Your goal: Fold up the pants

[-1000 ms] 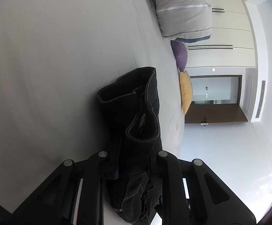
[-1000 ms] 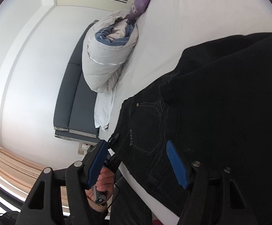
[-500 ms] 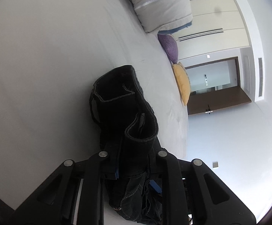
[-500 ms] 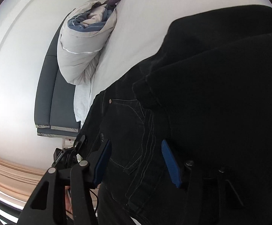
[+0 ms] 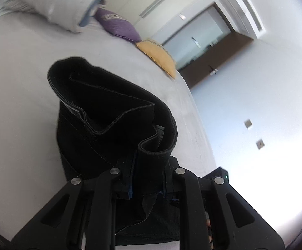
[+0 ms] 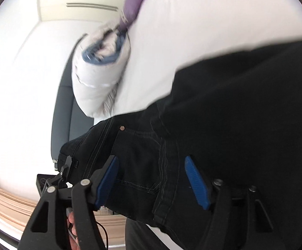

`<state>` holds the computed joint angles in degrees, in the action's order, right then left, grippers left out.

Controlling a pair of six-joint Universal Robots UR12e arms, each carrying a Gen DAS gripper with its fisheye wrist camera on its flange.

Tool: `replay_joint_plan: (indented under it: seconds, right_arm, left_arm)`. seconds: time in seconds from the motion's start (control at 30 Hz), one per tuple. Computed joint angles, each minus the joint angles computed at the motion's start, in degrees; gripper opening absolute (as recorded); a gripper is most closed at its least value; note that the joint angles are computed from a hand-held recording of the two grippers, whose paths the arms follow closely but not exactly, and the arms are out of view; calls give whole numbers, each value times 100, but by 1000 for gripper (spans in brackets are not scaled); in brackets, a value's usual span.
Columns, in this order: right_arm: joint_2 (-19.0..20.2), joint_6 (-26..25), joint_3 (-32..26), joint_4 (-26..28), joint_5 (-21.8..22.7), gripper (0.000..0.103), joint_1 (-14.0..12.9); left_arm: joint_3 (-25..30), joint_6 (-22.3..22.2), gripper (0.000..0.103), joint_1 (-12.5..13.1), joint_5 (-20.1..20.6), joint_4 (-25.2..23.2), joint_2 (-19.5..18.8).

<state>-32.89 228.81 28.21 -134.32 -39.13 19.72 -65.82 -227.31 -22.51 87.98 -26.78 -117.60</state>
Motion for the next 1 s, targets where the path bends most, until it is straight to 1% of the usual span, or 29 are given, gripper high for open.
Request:
replay_joint_plan:
  seconds: [0.07, 0.13, 0.2, 0.23, 0.3, 0.4, 0.47, 0.53, 0.6, 0.67, 0.7, 0.73, 0.77, 0.8, 0.87, 0.93, 1.0]
  right_arm:
    - [-363, -17, 578, -368, -142, 79, -125]
    - [-665, 32, 1075, -772, -241, 88, -238]
    - [-918, 48, 1510, -1138, -269, 92, -338]
    - [-1012, -5, 1667, -1198, -270, 92, -377]
    - [-1187, -231, 1940, -1049, -225, 92, -444]
    - [-1359, -417, 2230, -766, -203, 93, -491]
    - [-1354, -342, 2286, -772, -57, 93, -501]
    - [-1280, -336, 2203, -679, 110, 93, -483]
    - [-1196, -601, 2024, -275, 316, 93, -447]
    - [-1129, -1023, 1814, 214, 360, 93, -384]
    - [-1108, -1290, 1705, 518, 323, 93, -358]
    - [-1078, -1564, 1568, 850, 252, 93, -339]
    - [-1042, -1788, 1424, 1159, 170, 93, -321]
    - [-1011, -1962, 1306, 1405, 119, 91, -306]
    - [-903, -2324, 987, 1929, 19, 89, -276]
    - [-799, -2478, 720, 2254, -34, 89, -252]
    - [-751, -2473, 594, 2419, -44, 89, -252]
  left_arm:
    - [624, 532, 16, -206, -174, -423, -380]
    - [1172, 998, 16, -411, -356, -910, -757]
    - [1535, 1171, 16, -543, -565, -1412, -1030]
    - [1650, 1264, 16, -608, -547, -1625, -1120]
    - [1822, 1440, 16, -721, -442, -2026, -1245]
    - [1983, 1825, 16, -854, -117, -2346, -1338]
    - [2205, 2179, 16, -923, 144, -2569, -1435]
    - [2446, 2487, 17, -975, 361, -2770, -1545]
    - [2589, 2711, 17, -1052, 543, -2894, -1612]
    - [2741, 2918, 17, -1104, 695, -2998, -1702]
    - [2654, 3022, 17, -1136, 765, -2972, -1660]
    - [2723, 3146, 17, -1158, 842, -2977, -1710]
    - [2552, 3244, 17, -1176, 926, -2967, -1611]
    - [2502, 3363, 17, -1217, 1032, -2969, -1589]
    - [2605, 3670, 17, -1290, 1294, -3066, -1657]
    - [2758, 4000, 17, -1363, 1582, -3180, -1763]
    - [2848, 4321, 17, -1439, 1847, -3223, -1842]
